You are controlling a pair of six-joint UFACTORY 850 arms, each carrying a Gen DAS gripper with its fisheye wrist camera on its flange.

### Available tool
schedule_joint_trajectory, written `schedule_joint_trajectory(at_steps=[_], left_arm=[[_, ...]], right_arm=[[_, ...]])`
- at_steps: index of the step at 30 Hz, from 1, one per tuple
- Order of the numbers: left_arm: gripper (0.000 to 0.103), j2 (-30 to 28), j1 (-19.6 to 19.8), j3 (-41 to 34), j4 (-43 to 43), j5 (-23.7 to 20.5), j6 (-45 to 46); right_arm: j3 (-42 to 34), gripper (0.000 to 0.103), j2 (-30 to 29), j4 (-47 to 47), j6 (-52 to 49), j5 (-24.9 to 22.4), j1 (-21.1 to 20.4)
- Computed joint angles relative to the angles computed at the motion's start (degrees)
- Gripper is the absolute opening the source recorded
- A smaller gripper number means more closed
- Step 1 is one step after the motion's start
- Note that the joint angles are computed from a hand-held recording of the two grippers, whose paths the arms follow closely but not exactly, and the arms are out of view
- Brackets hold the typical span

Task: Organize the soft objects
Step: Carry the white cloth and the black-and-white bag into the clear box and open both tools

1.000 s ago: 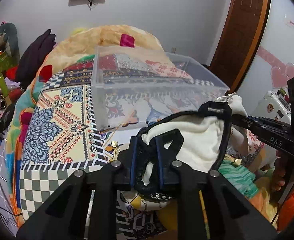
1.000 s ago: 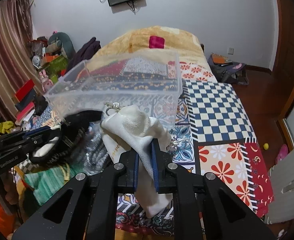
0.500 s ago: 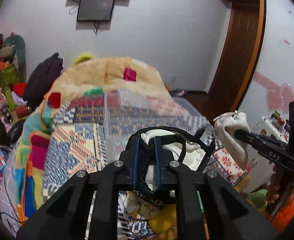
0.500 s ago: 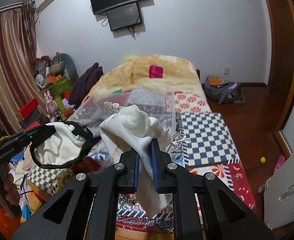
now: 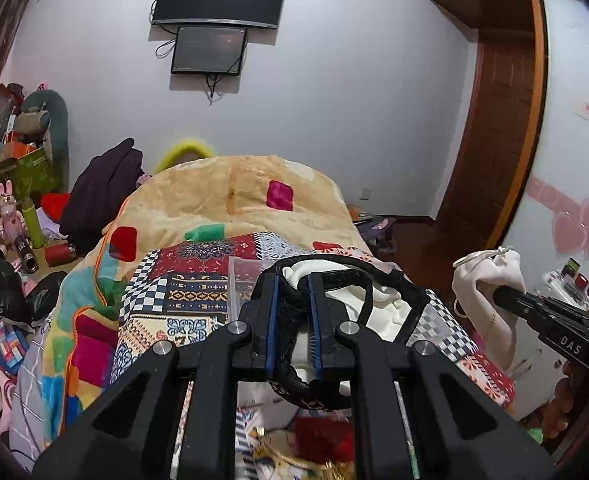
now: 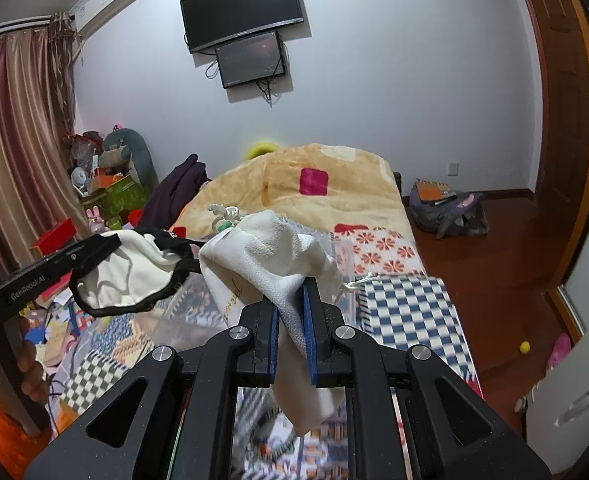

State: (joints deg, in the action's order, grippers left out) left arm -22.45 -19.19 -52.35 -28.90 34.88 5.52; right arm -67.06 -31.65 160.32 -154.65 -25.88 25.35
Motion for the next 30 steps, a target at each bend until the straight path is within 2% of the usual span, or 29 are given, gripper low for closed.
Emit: schedule_joint_trajectory(at_steps=[8,12,17,23,25,27,30], left_arm=[[0.013,-5.8,1.5,-6.5,-1.6,-3.6,0.9],[0.013,-8.7,1.4,-9.8,-5.9,-5.1,5.1],[0.013,-12.6,1.5,-14.3,-10.6,-9.3,11.2],[0.014,-15.9,1.3,-18.0,-16.4,-13.7,19.5],[0.015,-16.4,1.1,-18.6,-17.8,-14.2,21.3],[0.015,-16.6,0.9,-18.8,-18.9,-14.1,22.5],[0.017,-16.2,0.8,-18.4,-18.3,-14.3,21.9]], right_arm=[[-7.9,0.01,-5.0,3.4,-3.0,5.0,1.2],[-11.0,0.01,-7.2,3.7,-4.1,7.1,1.5],[-14.9,0.01,-10.4,1.3,-3.0,11.7,1.9],[-18.3,0.01,-13.3,-6.7,2.3,17.2,2.3],[-18.6,0.01,-13.6,-7.8,2.4,18.2,2.5],[-18.8,0.01,-13.7,-14.2,8.5,18.8,2.3],[-18.5,0.011,-13.3,-15.8,10.0,19.4,2.4]])
